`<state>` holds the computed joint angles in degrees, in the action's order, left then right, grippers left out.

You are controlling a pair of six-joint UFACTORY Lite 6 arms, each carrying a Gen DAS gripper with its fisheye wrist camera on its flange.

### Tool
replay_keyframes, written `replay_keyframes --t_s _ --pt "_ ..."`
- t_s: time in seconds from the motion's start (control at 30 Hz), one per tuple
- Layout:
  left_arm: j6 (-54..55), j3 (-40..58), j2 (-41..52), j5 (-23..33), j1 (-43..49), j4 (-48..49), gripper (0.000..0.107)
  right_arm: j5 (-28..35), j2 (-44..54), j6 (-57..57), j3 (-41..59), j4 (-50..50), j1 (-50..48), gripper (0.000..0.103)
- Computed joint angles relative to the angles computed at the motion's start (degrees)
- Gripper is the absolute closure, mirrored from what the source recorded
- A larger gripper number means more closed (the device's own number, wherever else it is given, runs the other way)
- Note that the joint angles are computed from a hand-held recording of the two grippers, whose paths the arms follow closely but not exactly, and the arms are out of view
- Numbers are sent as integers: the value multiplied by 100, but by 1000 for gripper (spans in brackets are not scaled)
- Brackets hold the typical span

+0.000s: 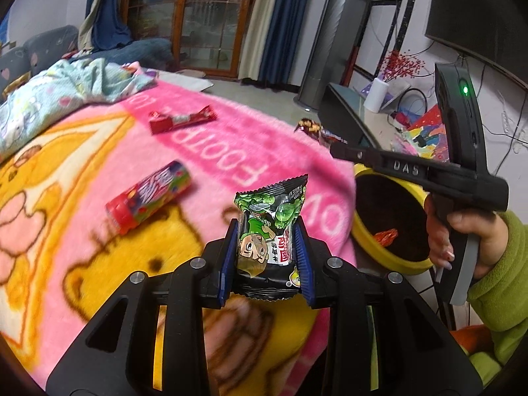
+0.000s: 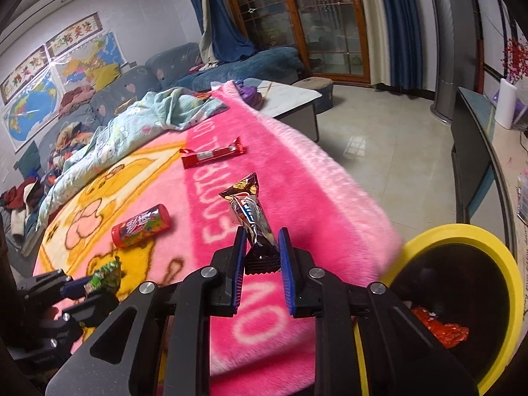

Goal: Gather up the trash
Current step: 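Carry the green snack packet and chocolate wrapper over the yellow bin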

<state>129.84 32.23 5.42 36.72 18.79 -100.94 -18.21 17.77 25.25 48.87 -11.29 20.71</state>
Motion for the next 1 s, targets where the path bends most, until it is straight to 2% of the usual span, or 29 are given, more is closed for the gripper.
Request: replay_keyframes --t_s 0.5,0.77,1.0 --pt "-131 131 -216 -237 -1331 -652 82 -283 -1119 747 -1263 -1057 -1229 84" --pt "-78 337 -44 -353 -2095 -1158 82 -563 -1490 1429 -1785 -1984 -2298 84" --pt "45 569 239 -488 -2843 -1680 82 -723 -1764 1344 -2142 -2190 -3011 84"
